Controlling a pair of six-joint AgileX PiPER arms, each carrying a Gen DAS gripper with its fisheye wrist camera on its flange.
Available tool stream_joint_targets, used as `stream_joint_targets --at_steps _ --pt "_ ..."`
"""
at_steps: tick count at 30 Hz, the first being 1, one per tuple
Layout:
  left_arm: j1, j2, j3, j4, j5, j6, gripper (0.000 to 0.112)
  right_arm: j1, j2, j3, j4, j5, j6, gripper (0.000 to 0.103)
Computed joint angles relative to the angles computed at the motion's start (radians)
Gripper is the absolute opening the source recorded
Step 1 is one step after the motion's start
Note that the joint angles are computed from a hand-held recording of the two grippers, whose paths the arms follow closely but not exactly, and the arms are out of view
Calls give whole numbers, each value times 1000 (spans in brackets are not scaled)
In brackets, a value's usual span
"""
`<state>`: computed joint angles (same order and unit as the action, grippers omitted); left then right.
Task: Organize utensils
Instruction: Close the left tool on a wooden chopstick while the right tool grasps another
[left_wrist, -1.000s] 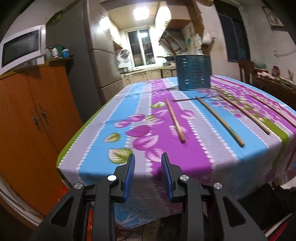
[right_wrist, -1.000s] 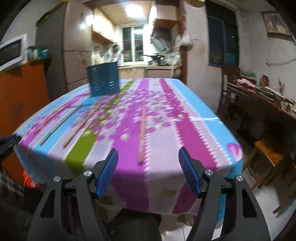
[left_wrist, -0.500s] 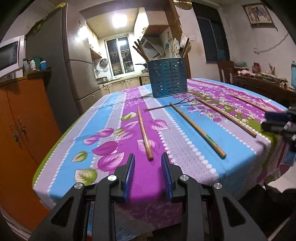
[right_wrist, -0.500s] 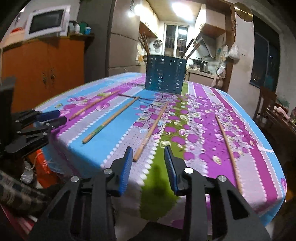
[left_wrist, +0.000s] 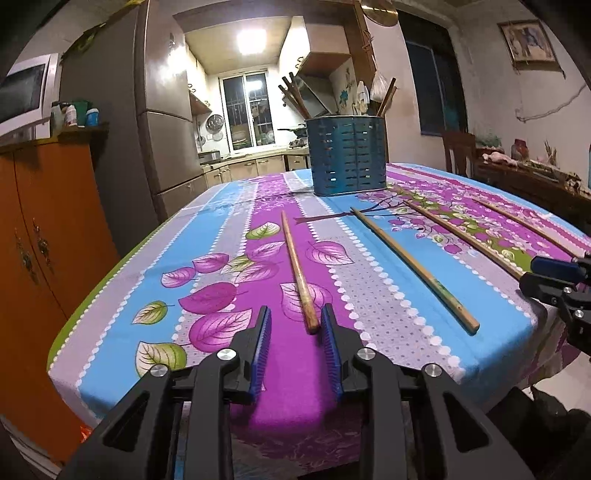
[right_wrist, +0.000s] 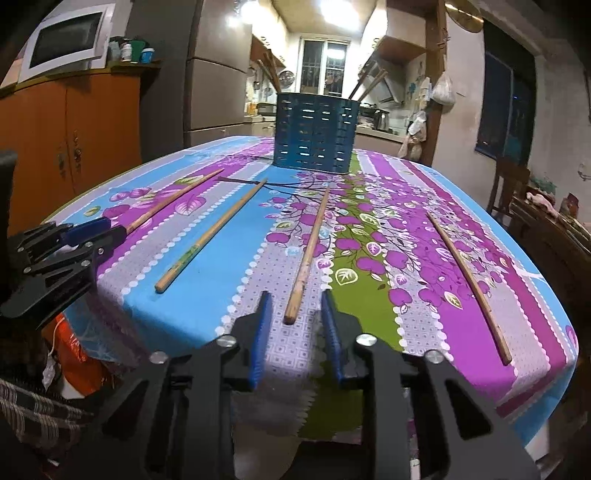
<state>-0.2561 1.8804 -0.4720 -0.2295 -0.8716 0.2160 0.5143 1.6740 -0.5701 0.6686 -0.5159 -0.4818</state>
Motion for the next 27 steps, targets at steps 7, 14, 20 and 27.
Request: stream_joint_targets --at_steps 7,14,20,27 --pt "4 -7 -21 17 45 -26 19 24 23 -28 99 -12 -52 14" --pt "28 -2 -33 75 59 -80 15 16 29 -33 70 -6 -18 9" --pt "22 -1 -33 58 59 -82 9 16 28 -27 48 -9 12 6" --pt "3 -32 -21 -3 91 -35 8 -9 8 -8 -17 1 74 5"
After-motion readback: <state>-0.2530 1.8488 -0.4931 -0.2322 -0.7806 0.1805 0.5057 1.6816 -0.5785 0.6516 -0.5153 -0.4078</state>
